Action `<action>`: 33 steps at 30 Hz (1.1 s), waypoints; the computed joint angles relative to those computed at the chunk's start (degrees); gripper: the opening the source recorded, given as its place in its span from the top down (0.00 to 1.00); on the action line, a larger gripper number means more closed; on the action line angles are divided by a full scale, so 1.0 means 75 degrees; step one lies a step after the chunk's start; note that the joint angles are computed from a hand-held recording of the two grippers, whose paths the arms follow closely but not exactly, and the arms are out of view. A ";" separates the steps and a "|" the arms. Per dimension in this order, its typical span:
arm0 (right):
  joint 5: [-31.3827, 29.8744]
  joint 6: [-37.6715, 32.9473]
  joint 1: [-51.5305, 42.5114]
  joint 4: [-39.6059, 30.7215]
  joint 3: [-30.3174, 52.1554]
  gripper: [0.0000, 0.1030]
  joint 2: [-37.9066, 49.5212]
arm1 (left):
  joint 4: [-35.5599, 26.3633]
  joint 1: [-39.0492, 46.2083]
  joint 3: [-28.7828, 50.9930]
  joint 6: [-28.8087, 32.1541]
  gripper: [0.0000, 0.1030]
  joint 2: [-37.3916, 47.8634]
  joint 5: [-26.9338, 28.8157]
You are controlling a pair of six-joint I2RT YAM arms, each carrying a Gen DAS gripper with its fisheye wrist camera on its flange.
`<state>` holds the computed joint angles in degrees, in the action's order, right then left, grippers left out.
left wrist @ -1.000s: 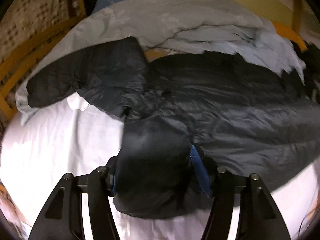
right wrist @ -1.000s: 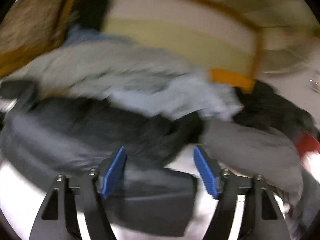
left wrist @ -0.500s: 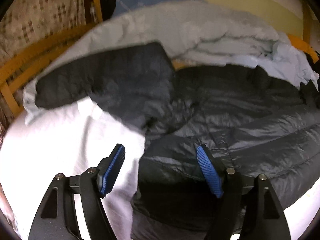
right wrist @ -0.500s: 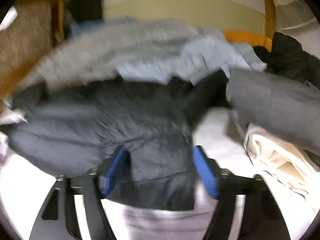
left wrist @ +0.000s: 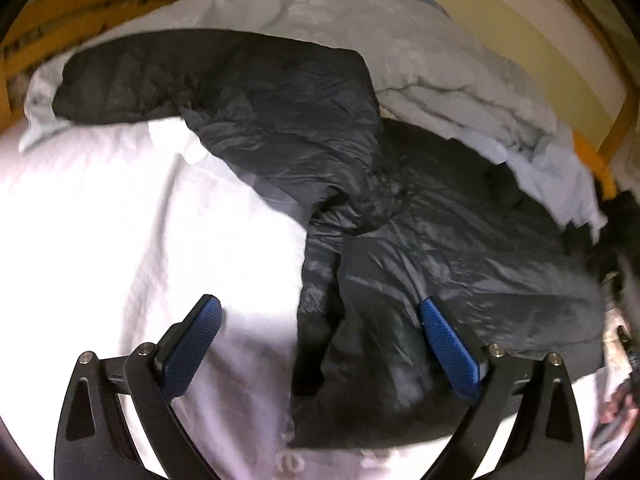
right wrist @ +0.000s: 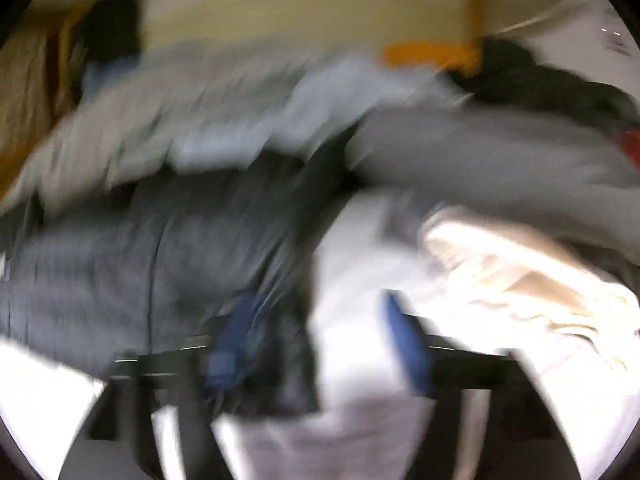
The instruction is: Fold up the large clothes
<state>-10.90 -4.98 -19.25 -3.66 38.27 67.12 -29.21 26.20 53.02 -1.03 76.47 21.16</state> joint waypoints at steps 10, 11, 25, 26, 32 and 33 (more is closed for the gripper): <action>-0.2132 -0.1122 -0.0231 -0.2093 0.1554 0.41 0.2320 | 0.0036 -0.1220 -0.0265 0.0619 0.15 0.0419 -0.0328; -0.2166 -0.1262 -0.0116 -0.2086 0.1557 0.72 0.2334 | 0.0081 -0.1389 -0.0268 0.0855 0.52 0.0330 -0.0249; -0.2443 -0.2968 -0.2096 -0.5422 0.0034 0.74 -0.2288 | -0.0060 -0.3503 -0.1685 0.0073 0.46 -0.2761 -0.3291; -0.2179 -0.2792 -0.2086 -0.5264 -0.0030 0.67 -0.2460 | 0.0258 -0.3783 -0.1846 0.0196 0.43 -0.3022 -0.3919; -0.2370 -0.1866 -0.2596 -0.4149 0.0289 0.40 -0.3405 | 0.1026 -0.4028 -0.1899 0.0085 0.14 -0.4266 -0.3476; -0.2976 -0.1933 -0.2523 -0.4446 0.0708 0.38 -0.2929 | 0.0906 -0.4079 -0.1710 -0.0033 0.14 -0.4060 -0.3371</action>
<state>-33.22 -19.48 -38.18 -37.01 43.59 45.16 -22.42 -4.39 40.20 -1.29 46.01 -4.13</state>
